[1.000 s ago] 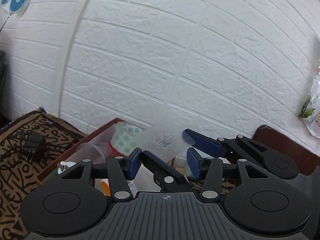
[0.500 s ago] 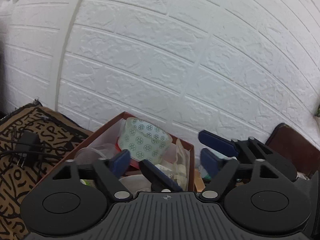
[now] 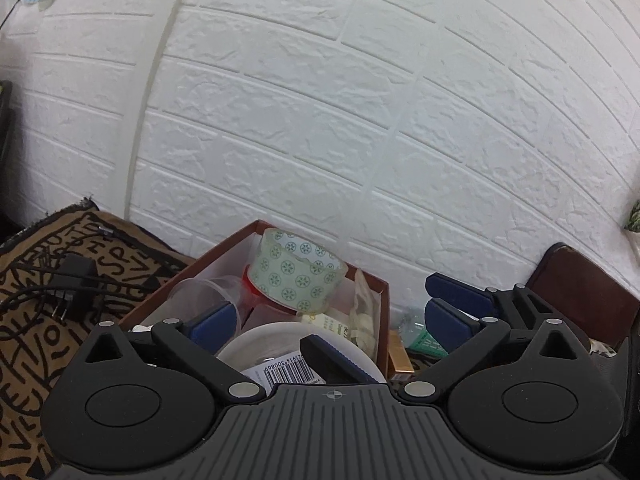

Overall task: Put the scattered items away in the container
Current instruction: 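Open the left gripper to drop the lid into the brown box, then move the left gripper back toward the small gold box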

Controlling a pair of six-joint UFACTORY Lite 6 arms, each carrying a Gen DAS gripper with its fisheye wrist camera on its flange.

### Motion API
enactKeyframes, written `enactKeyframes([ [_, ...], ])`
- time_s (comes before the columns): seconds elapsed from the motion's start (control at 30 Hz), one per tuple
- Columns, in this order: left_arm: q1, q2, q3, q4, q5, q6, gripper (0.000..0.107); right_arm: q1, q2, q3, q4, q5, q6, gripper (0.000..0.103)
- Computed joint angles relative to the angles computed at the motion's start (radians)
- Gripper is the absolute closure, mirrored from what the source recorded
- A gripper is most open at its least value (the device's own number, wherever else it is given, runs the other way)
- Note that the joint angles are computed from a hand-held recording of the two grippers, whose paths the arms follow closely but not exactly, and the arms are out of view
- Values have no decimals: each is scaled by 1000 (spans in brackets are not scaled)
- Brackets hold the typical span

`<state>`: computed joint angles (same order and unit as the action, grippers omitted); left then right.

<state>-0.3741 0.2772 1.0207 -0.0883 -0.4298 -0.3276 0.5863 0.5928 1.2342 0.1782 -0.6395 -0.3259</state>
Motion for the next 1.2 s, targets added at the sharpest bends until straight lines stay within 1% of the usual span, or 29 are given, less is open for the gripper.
enactKeyframes([
  [0.2,-66,-63,-42,-166,3,155,4,6,-79,-72,1,-2,-19,0],
  [0.3,-116,-101,-75,-260,-11,228,4,-1,-137,-134,-27,-13,14,0],
  [0.43,-214,-132,-105,-433,-37,384,4,-8,-240,-265,-45,-59,55,0],
  [0.5,-270,-140,-121,-520,-69,452,4,-17,-292,-333,-55,-72,74,0],
  [0.63,-370,-135,-137,-621,-114,503,4,-35,-395,-476,-52,-102,92,0],
  [0.8,-497,-65,-115,-738,-170,554,4,-65,-479,-645,-40,-162,121,0],
  [0.97,-581,46,-55,-805,-188,534,4,-137,-502,-764,-119,-200,217,0],
  [1.1,-596,142,22,-823,-151,485,4,-198,-484,-821,-179,-242,250,0],
  [1.2,-598,223,99,-867,-127,525,4,-261,-453,-840,-237,-267,277,0],
])
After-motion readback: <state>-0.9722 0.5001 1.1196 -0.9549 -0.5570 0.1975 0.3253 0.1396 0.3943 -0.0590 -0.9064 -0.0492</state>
